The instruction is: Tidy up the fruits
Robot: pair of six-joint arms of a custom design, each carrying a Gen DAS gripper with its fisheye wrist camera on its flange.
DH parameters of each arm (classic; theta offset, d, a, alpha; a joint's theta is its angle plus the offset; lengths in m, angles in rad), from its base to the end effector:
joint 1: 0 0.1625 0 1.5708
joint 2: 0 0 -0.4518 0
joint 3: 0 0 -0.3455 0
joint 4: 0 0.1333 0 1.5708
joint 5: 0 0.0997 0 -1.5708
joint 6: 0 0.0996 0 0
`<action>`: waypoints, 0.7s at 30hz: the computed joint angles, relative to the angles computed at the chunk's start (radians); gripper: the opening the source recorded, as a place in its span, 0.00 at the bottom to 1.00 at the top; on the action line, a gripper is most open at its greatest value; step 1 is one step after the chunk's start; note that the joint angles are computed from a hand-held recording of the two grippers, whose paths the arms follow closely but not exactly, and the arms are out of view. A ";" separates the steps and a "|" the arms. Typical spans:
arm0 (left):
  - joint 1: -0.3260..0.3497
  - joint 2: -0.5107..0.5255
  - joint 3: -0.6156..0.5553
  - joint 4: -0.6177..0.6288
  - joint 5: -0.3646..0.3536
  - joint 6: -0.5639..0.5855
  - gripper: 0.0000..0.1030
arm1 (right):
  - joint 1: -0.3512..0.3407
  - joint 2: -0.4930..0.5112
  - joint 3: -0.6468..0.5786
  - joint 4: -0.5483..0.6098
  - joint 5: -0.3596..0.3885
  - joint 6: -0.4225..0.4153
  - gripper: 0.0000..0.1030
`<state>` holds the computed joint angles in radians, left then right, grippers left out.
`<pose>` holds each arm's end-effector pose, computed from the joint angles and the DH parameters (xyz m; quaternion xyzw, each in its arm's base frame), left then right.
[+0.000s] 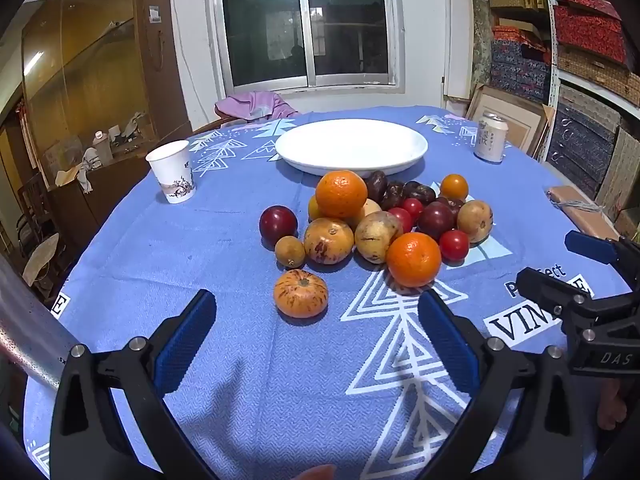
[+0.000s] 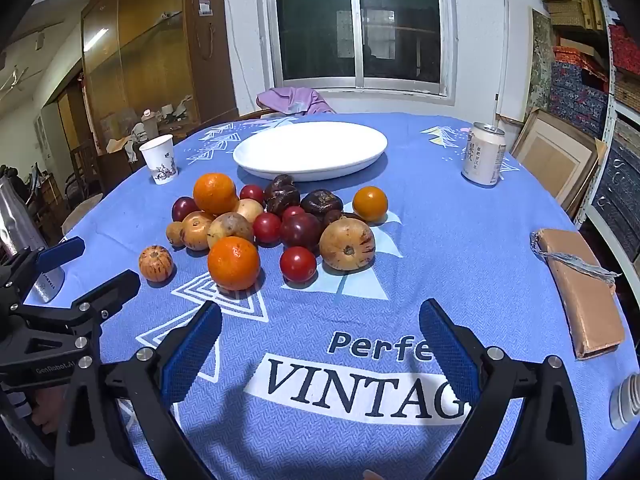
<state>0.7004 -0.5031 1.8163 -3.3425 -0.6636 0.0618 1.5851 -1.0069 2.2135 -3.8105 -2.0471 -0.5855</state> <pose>-0.3226 -0.5489 0.0353 0.3044 0.8267 -0.3557 0.3120 0.0947 -0.4903 0.2618 0.1383 -0.8417 0.4027 0.3320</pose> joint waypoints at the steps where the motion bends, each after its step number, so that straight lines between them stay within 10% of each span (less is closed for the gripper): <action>1: -0.001 0.000 0.001 -0.002 0.001 0.003 0.96 | 0.000 0.000 0.000 -0.001 0.002 0.000 0.97; 21: 0.011 0.007 -0.011 0.014 -0.005 -0.007 0.96 | 0.000 -0.005 0.006 -0.007 0.004 -0.003 0.97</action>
